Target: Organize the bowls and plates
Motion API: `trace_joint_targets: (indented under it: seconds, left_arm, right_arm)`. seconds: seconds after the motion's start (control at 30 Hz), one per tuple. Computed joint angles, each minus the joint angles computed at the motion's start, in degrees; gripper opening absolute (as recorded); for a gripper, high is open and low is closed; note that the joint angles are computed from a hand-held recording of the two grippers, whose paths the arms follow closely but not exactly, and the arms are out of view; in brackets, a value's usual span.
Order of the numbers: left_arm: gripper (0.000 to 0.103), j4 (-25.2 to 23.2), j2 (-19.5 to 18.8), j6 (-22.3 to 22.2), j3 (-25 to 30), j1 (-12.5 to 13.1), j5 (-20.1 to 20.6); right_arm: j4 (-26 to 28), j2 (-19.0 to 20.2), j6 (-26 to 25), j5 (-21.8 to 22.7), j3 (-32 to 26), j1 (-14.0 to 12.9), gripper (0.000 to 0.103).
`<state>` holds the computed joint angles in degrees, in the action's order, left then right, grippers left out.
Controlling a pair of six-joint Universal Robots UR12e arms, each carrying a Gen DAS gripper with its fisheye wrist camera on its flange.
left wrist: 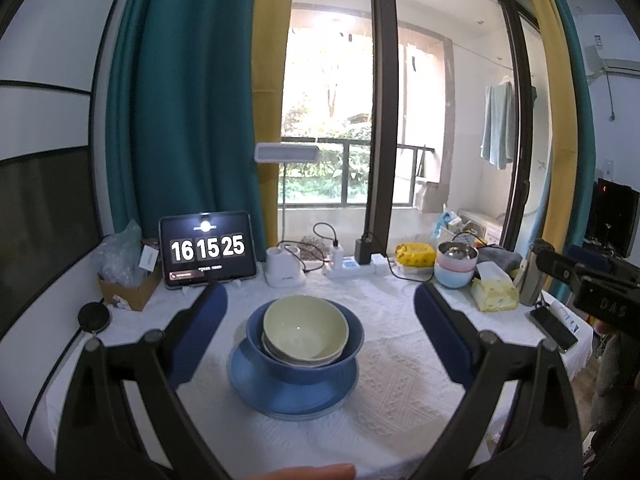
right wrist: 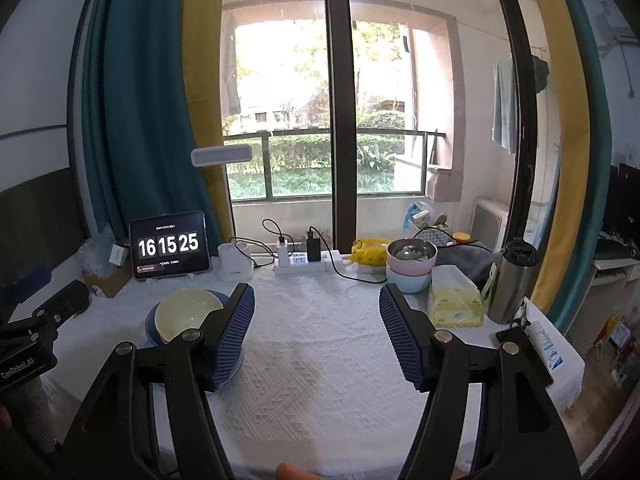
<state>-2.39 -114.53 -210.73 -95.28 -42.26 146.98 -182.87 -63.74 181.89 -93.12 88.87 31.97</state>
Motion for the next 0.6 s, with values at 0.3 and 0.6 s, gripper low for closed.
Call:
trace_joint_targets:
  seconds: [0.3, 0.6]
  left_arm:
    - [0.096, -0.8, -0.1, -0.5, 0.0, 0.1, 0.3]
    - [0.096, -1.6, -0.3, -0.9, 0.3, -0.2, 0.4]
  right_arm:
    - [0.4, 0.0, 0.1, 0.1, -0.2, 0.0, 0.068]
    - [0.8, 0.2, 0.5, 0.0, -0.4, 0.0, 0.068]
